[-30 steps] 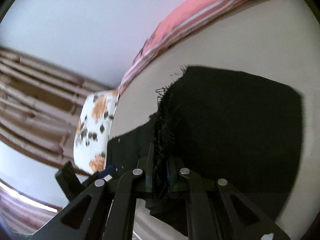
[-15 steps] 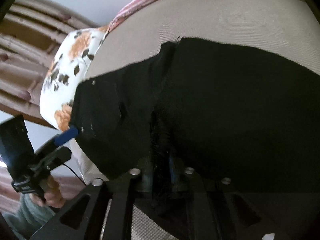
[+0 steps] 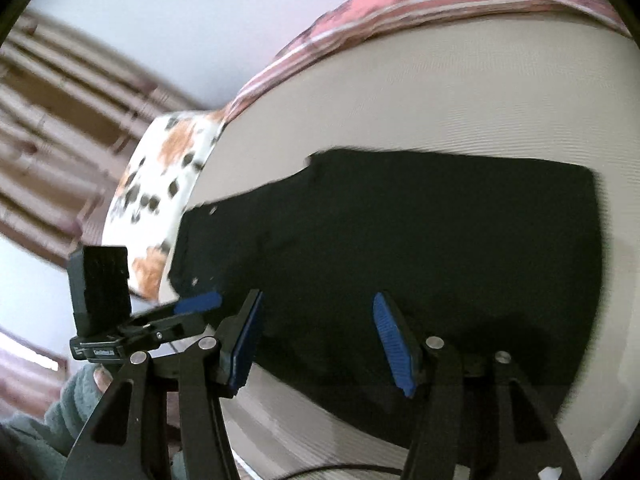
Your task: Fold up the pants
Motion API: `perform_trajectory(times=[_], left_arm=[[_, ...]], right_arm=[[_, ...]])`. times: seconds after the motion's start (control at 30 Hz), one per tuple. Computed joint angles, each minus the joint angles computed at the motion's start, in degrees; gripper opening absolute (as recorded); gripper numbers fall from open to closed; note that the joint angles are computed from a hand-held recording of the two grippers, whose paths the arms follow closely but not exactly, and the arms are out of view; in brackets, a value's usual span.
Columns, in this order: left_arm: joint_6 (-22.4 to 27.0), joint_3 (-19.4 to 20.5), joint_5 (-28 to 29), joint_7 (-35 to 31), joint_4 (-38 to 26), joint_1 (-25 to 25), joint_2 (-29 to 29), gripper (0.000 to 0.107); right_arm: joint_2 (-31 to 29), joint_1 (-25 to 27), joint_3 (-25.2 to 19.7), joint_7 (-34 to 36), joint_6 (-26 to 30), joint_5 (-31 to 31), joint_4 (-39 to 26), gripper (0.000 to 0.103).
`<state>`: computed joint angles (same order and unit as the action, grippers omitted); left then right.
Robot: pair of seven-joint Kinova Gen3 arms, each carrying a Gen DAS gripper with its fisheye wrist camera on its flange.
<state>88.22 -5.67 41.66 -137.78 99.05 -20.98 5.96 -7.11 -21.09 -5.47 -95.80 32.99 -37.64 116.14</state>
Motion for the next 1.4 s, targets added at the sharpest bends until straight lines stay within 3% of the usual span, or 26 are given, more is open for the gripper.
perform_trajectory(times=[0.17, 0.23, 0.43, 0.7, 0.93, 1.1, 1.13, 1.2, 1.23, 1.4], left_arm=[[1.16, 1.99, -0.78, 7.54, -1.88, 2.30, 4.43, 0.072], [1.60, 2.51, -0.67, 9.88, -2.33, 2.46, 6.24, 0.067], [2.76, 3.76, -1.02, 12.87, -2.86, 2.14, 9.47, 0.058], [5.19, 3.78, 0.02, 13.19, -3.35, -0.44, 10.98, 0.057], [9.32, 5.50, 3.48, 14.58, -3.13, -0.34, 15.19, 0.057], [9.13, 5.84, 6.36, 15.80, -2.08, -0.61, 16.61, 0.057], [8.77, 5.89, 6.47, 15.87, -1.93, -0.49, 16.28, 0.055], [6.72, 5.87, 5.44, 14.90, -1.34, 0.22, 14.49, 0.034], [5.12, 5.81, 3.68, 14.78, -1.24, 1.24, 13.23, 0.017], [2.35, 5.22, 2.99, 10.53, 1.11, 1.52, 8.58, 0.010]], right_arm=[[-6.02, 1.00, 3.82, -1.36, -2.46, -3.09, 6.70, 0.056], [-7.16, 0.80, 5.22, -1.11, -3.67, -4.49, 8.58, 0.056], [-7.97, -1.49, 9.01, 0.98, -6.96, -8.14, 11.55, 0.056], [-7.78, -2.54, 11.69, 5.51, -6.74, -12.17, 13.10, 0.056], [-7.00, -0.72, 11.21, 9.41, -5.97, -16.21, 13.86, 0.056], [-6.78, 0.71, 9.84, 9.99, -6.00, -17.05, 14.14, 0.056], [-6.75, 1.08, 9.46, 9.54, -5.84, -16.57, 14.03, 0.056], [-6.79, 1.34, 9.00, 9.07, -5.85, -16.28, 14.05, 0.056], [-6.85, 1.62, 8.62, 8.40, -5.74, -15.73, 13.98, 0.056], [-7.15, 3.45, 5.84, 2.51, -4.81, -10.06, 12.93, 0.056]])
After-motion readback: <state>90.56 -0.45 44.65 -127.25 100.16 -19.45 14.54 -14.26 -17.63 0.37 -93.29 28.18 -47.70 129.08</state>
